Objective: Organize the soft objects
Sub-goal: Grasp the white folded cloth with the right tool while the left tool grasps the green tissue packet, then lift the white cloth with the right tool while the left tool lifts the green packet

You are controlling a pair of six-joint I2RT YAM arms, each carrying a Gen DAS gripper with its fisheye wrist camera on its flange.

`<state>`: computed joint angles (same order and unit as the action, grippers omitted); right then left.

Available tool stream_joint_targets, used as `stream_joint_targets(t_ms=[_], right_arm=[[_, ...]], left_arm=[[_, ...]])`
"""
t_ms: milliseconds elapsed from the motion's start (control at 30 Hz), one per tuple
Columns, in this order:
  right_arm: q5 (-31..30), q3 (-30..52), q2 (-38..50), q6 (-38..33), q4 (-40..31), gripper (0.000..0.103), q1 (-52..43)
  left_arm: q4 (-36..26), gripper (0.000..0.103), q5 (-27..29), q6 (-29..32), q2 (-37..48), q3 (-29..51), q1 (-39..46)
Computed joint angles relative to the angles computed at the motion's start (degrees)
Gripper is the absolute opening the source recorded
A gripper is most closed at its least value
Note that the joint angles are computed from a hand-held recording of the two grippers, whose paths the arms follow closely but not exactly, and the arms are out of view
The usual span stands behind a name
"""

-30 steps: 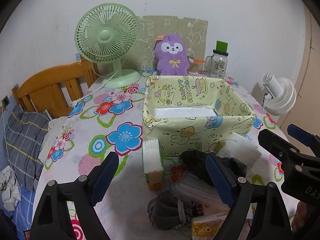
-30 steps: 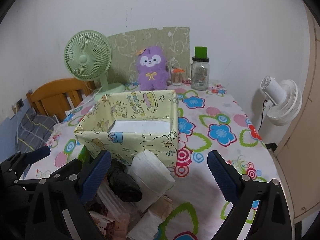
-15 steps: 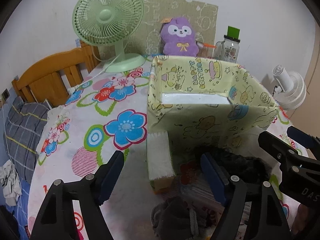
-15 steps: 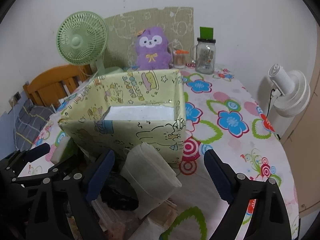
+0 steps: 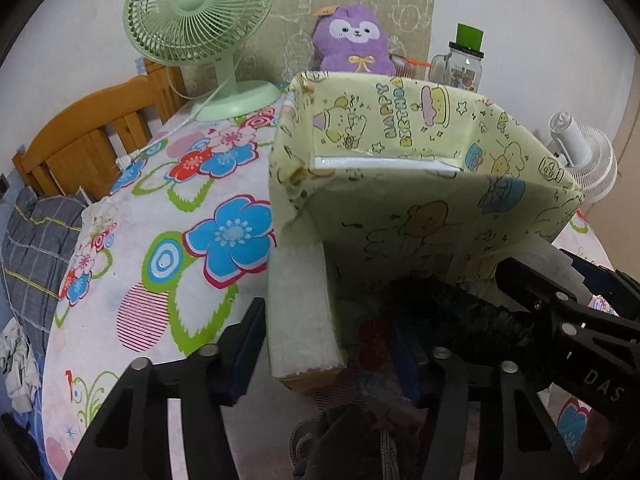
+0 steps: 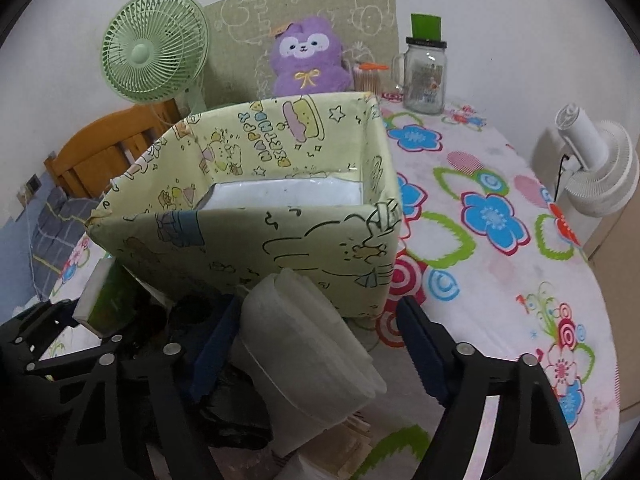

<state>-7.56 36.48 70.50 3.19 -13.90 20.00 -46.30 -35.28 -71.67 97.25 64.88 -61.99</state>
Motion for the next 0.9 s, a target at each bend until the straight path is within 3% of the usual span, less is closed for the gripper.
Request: stream_joint_targets(t_ms=[133, 433, 667, 900], right_arm=[[-1.99, 0.32, 1.13, 0.28, -0.11, 0.061, -0.39], [-2.68, 0.41, 0.44, 0.79, -1.27, 0.036, -0.71], [-1.84, -0.06, -2.74, 0.52, -2.97, 0.028, -0.33], [-1.36, -0.53, -7.17, 0.70, -4.98, 0.027, -0.63]], left_arm=[[0.71, 0.044, 1.14, 0.06, 0.11, -0.25, 0.19], [1.49, 0.026, 0.42, -0.13, -1.59, -1.09, -0.75], [1.79, 0.023, 0.32, -0.89, -2.82, -1.08, -2.11], [-0.86, 0.023, -2.30, -2.15, -3.12, 0.96, -4.37]])
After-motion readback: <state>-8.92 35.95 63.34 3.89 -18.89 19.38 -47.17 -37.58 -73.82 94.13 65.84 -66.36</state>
